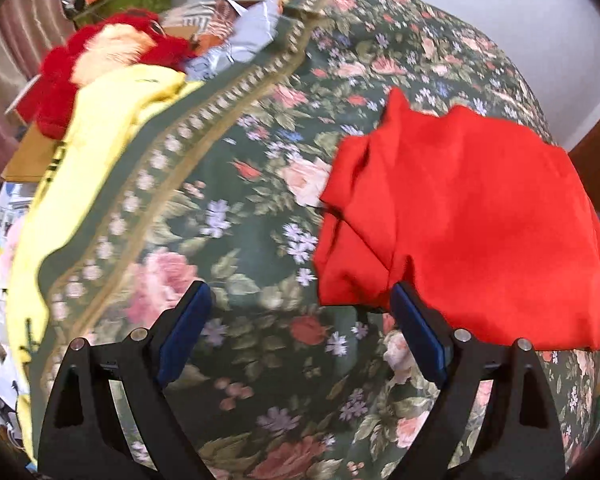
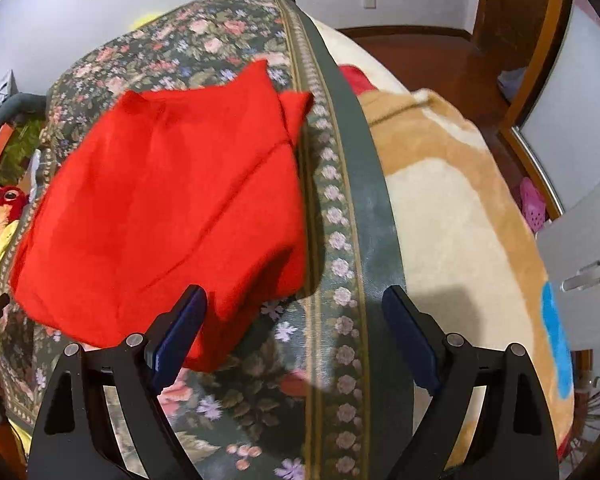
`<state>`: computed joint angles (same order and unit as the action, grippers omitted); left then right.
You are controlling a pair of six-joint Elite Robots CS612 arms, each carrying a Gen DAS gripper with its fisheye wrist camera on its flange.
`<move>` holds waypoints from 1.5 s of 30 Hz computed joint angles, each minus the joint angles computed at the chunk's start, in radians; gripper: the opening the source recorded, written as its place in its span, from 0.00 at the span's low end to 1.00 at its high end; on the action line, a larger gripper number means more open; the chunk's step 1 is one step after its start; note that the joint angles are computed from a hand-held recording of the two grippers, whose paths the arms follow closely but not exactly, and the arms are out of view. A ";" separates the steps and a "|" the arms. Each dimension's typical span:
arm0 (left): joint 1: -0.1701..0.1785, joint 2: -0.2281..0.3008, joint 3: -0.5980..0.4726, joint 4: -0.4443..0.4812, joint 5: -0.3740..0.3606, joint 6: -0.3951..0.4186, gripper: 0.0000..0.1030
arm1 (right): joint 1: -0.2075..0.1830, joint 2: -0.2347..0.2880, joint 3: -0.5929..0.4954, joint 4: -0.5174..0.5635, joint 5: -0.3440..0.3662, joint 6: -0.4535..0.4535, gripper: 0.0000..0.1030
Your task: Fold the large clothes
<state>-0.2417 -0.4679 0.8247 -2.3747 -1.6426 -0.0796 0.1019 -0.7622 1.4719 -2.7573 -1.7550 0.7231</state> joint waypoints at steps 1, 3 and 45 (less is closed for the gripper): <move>0.003 -0.006 0.009 -0.008 -0.016 -0.006 0.88 | 0.002 -0.001 -0.002 -0.005 -0.005 -0.003 0.85; 0.011 -0.018 0.026 -0.024 -0.071 -0.026 0.88 | 0.008 -0.003 -0.006 -0.023 -0.015 -0.013 0.85; 0.034 0.329 -0.445 -0.027 -0.666 -0.632 0.40 | 0.056 0.129 -0.253 0.145 0.033 -0.202 0.91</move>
<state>-0.2078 -0.1389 0.3794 -2.4017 -2.3086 -0.7112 0.1579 -0.6329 1.2192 -2.6120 -1.7223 0.5211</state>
